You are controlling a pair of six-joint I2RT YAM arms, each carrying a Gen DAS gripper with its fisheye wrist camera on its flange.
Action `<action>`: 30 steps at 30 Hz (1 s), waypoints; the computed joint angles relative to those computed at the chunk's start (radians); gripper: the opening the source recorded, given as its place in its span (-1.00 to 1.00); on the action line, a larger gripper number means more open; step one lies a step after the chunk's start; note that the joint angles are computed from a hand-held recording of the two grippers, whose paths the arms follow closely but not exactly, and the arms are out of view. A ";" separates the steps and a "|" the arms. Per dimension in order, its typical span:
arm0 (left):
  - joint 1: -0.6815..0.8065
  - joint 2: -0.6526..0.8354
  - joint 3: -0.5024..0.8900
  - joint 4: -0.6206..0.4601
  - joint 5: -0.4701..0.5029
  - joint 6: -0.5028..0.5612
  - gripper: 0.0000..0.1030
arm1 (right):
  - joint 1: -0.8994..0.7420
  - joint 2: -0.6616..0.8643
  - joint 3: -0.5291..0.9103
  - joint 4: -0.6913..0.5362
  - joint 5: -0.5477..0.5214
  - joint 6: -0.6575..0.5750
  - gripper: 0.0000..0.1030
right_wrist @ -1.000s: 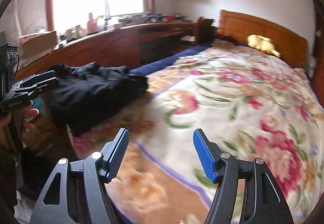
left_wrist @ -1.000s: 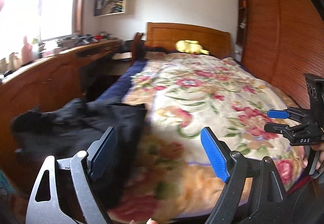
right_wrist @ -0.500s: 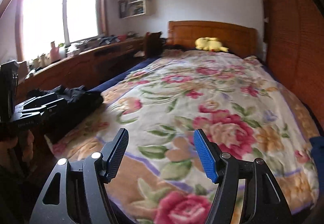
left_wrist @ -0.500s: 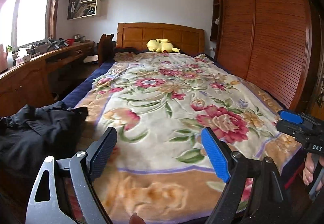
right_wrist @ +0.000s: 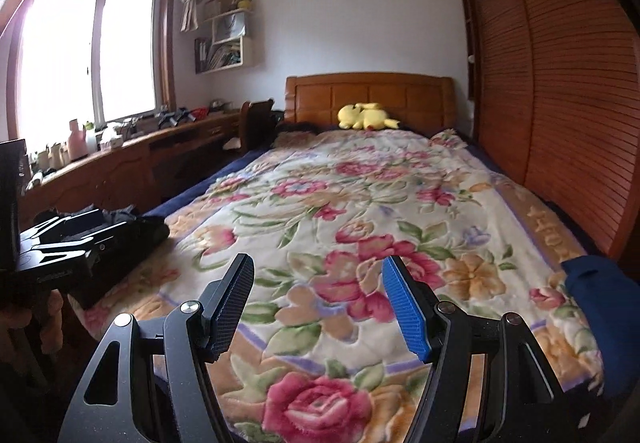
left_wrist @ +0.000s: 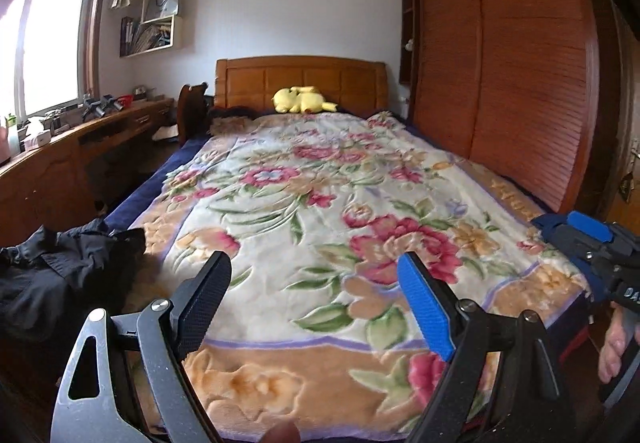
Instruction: Fold large clothes
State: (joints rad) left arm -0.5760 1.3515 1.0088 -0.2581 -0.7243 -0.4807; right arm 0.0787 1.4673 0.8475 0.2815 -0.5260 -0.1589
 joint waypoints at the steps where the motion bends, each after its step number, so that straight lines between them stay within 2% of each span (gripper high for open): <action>1: -0.015 0.000 0.009 -0.005 -0.014 -0.002 0.66 | -0.004 0.001 -0.010 0.020 0.000 0.009 0.33; 4: -0.045 0.007 0.031 -0.023 -0.046 -0.001 0.66 | -0.025 -0.030 -0.070 0.097 -0.006 0.054 0.33; 9: -0.085 0.027 0.041 -0.043 -0.115 -0.031 0.67 | -0.006 -0.034 -0.126 0.180 0.045 0.078 0.33; 18: -0.101 0.042 0.035 -0.043 -0.131 -0.045 0.66 | 0.030 -0.020 -0.124 0.173 0.081 0.074 0.33; 30: -0.102 0.038 0.030 -0.041 -0.139 -0.049 0.66 | -0.001 -0.013 -0.095 0.139 0.042 0.059 0.33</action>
